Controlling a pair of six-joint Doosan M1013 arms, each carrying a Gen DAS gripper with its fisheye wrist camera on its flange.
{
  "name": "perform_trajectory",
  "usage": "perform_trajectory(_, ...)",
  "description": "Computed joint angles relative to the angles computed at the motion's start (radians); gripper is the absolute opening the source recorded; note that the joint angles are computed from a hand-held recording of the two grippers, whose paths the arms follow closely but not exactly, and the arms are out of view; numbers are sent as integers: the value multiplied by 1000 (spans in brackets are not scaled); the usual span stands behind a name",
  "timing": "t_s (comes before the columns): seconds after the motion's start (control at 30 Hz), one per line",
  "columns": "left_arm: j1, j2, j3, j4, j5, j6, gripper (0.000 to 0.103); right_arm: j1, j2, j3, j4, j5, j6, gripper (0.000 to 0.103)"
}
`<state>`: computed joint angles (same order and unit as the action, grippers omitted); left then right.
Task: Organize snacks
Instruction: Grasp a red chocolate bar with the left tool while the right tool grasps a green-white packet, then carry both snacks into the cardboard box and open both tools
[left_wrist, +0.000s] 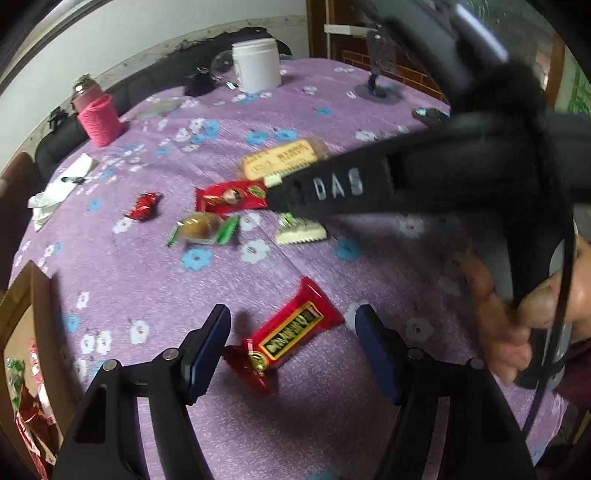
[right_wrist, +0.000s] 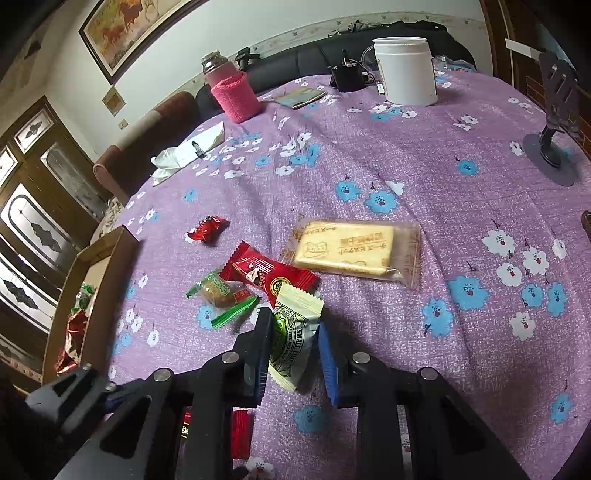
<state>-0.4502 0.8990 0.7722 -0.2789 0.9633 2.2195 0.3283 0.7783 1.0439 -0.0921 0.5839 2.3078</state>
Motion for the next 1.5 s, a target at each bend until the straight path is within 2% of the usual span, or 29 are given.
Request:
perform_trajectory(0.03,-1,2,-1,-1,5,4,69,0,-1,1,3,-3,-2,26)
perform_trajectory(0.1,5,6,-10,-32,27,18,58,-1,-4,7,12,-11,-10,26)
perform_trajectory(0.17,8,8,-16,-46,37,9,19,0,-7,12,8,-17,-7,26)
perform_trajectory(0.33,15,13,-25,-42,31,-60,18,2,-10,18,-19,-25,22,26)
perform_trajectory(0.6,68,-48,60,-202,-25,-136,19,16,-41,66,-171,-100,150,26)
perform_trajectory(0.77,123,-113,158,-331,-102,-164,19,21,-43,68,-196,-112,162,26)
perform_trajectory(0.97,173,-186,262,-317,-238,-237,19,30,-40,56,-185,-101,145,26)
perform_trajectory(1.1,209,-208,300,-269,-295,-336,19,41,-46,51,-126,-121,88,26)
perform_trajectory(1.27,251,-221,339,-211,-329,-473,19,68,-30,-6,-1,-116,-81,27)
perform_trajectory(1.4,269,-228,363,-194,-339,-517,19,92,10,-99,134,-72,-266,27)
perform_trajectory(1.5,277,-232,379,-207,-343,-512,19,108,43,-164,200,-32,-352,27)
